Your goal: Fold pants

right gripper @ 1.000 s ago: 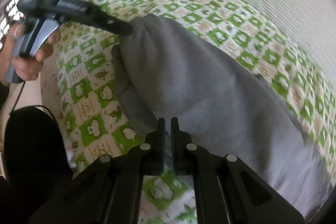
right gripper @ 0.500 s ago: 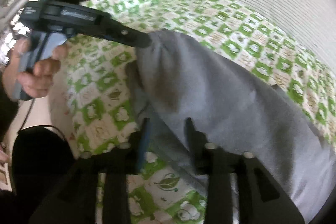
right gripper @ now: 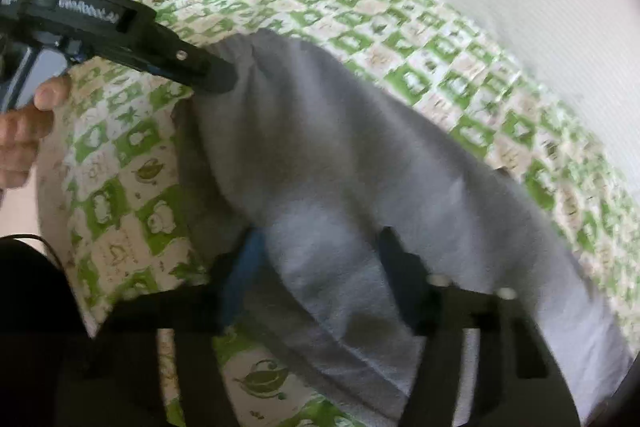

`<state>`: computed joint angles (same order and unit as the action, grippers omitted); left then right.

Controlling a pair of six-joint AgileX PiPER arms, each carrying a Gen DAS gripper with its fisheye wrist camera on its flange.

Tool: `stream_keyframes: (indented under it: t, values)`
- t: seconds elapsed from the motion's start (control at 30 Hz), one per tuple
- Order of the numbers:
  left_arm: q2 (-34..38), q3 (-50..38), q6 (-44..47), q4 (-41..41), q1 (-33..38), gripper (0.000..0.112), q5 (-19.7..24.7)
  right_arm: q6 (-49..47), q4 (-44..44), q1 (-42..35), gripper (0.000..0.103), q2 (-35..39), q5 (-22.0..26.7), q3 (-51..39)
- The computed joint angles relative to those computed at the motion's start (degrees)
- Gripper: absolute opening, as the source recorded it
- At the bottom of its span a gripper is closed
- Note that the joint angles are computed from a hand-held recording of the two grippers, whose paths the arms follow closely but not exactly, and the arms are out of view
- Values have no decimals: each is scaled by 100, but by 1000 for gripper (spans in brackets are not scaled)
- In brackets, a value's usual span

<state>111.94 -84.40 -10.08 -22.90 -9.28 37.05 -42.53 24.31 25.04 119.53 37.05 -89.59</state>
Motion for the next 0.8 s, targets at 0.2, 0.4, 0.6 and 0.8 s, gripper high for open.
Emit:
stream_keyframes:
  t: [0.2, 0.4, 0.6, 0.8]
  values:
    - [-384, 249, 87, 17, -25, 30, -144, -346, 508, -138, 3, -354, 139, 237]
    - [-770, 498, 126, 67, -187, 30, -133, -780, 905, -336, 2, -764, 542, 523]
    - [-647, 809, -4, 206, -281, 30, -141, -618, 778, -291, 2, -427, 636, 499]
    - [-740, 1027, 217, 29, -182, 31, -41, -804, 1208, -576, 8, -334, 1056, 415]
